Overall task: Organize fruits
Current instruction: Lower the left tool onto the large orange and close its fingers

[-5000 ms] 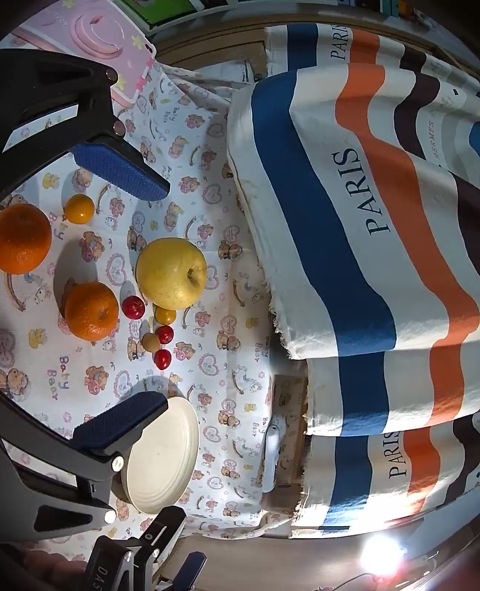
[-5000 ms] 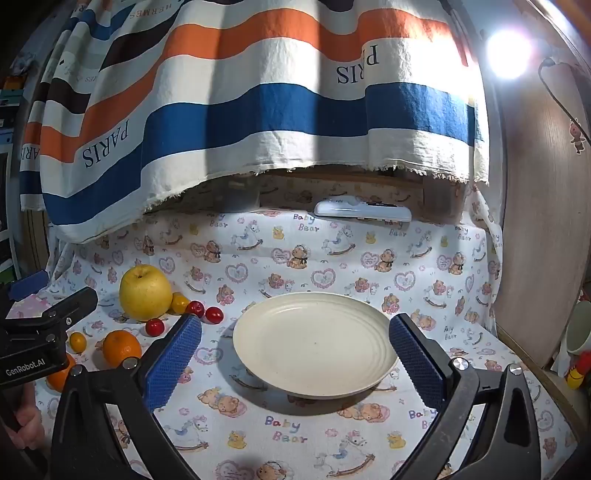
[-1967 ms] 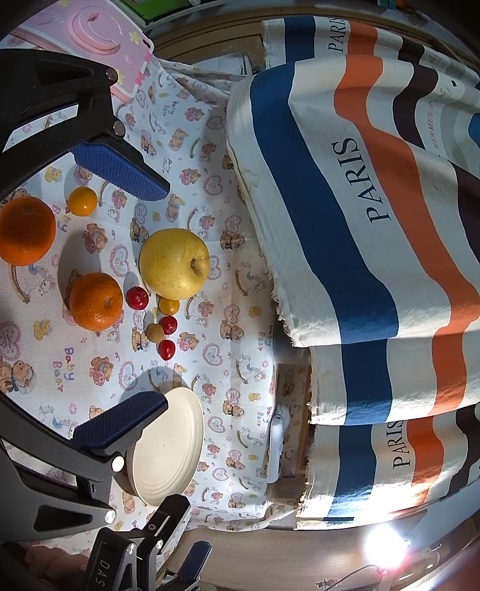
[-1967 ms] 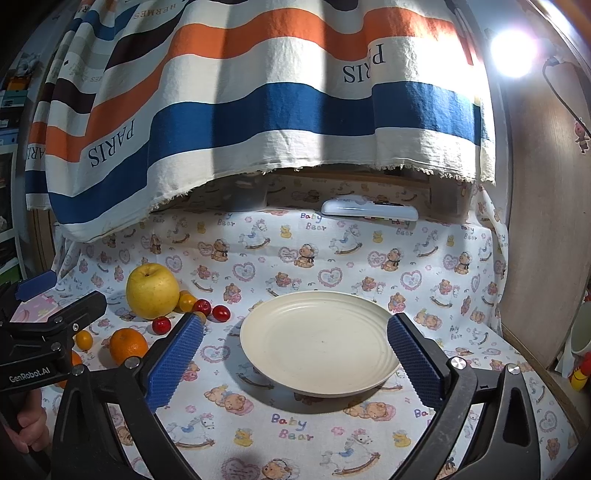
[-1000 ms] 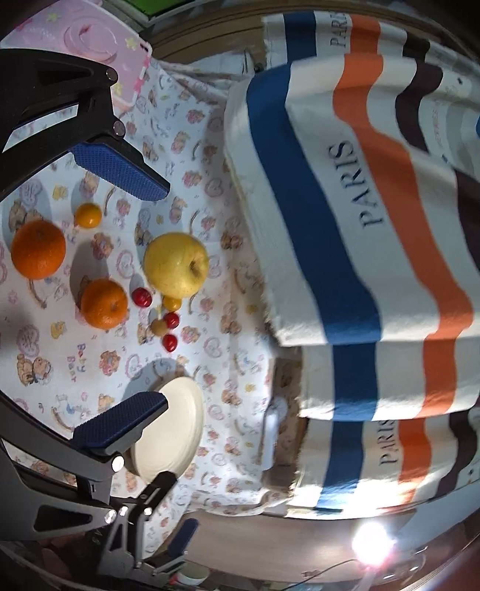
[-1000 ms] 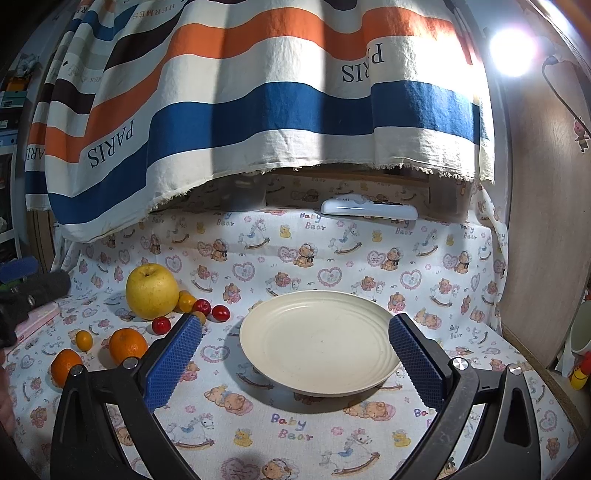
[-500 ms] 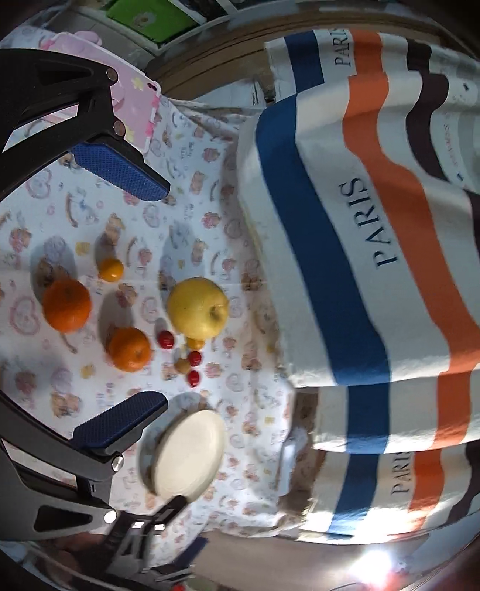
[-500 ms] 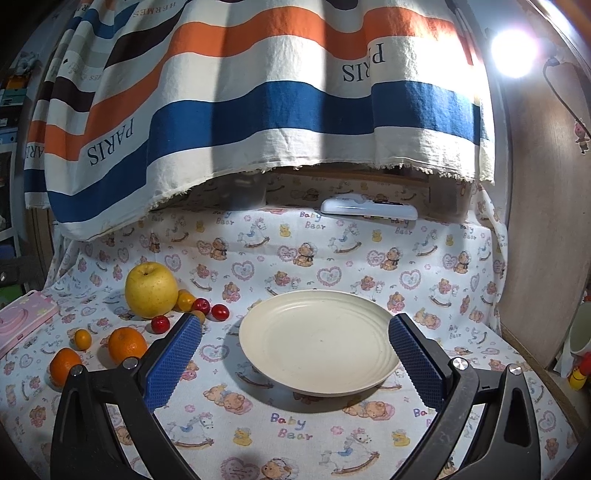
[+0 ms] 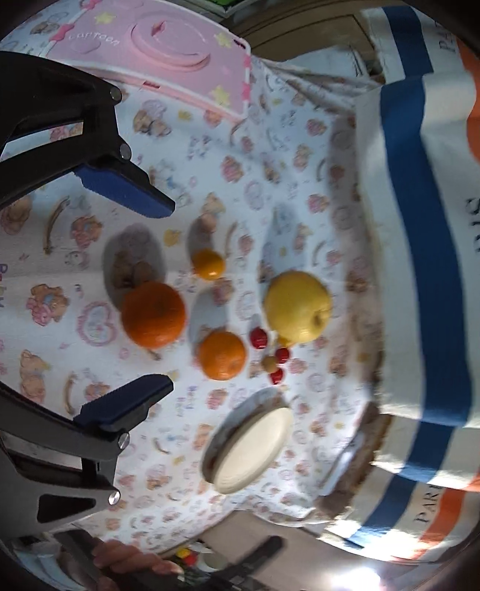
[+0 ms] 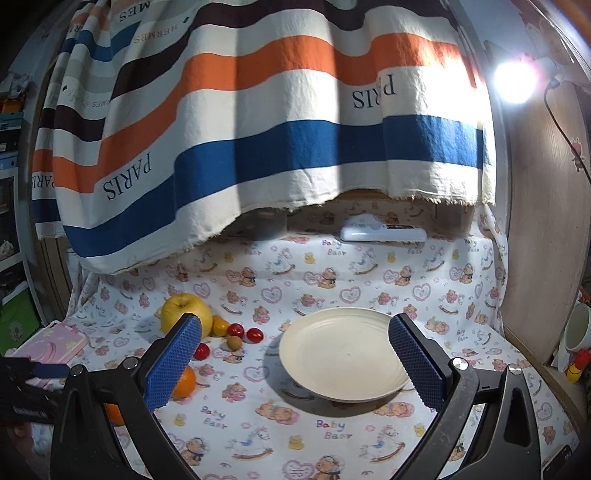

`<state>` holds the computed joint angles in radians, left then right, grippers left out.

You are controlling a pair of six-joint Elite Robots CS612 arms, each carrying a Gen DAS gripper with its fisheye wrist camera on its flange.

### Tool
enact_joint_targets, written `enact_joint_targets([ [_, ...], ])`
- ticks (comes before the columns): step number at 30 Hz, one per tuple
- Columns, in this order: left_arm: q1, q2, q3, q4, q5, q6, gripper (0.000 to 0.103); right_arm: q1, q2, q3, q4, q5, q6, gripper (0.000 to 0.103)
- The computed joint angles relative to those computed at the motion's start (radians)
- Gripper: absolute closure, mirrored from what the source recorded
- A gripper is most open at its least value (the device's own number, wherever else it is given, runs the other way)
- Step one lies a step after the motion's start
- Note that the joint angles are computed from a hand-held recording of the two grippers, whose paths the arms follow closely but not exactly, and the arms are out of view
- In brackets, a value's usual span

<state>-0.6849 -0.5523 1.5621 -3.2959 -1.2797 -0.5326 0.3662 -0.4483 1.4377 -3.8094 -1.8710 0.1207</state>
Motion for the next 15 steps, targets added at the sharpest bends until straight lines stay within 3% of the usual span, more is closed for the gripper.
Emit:
enact_joint_targets([
  [5,-0.009,0.015,-0.023,0.066,0.013,0.043,0.022,0.001,0.005,-0.013,0.035,0.032,0.031,0.001],
  [13,-0.006,0.038,-0.076,0.155,-0.014,0.084,0.023,0.0,0.011,-0.029,0.058,-0.005,0.023,0.001],
  [15,-0.006,0.042,-0.087,0.168,-0.017,0.089,0.03,-0.002,0.008,-0.03,0.072,-0.009,0.008,0.001],
])
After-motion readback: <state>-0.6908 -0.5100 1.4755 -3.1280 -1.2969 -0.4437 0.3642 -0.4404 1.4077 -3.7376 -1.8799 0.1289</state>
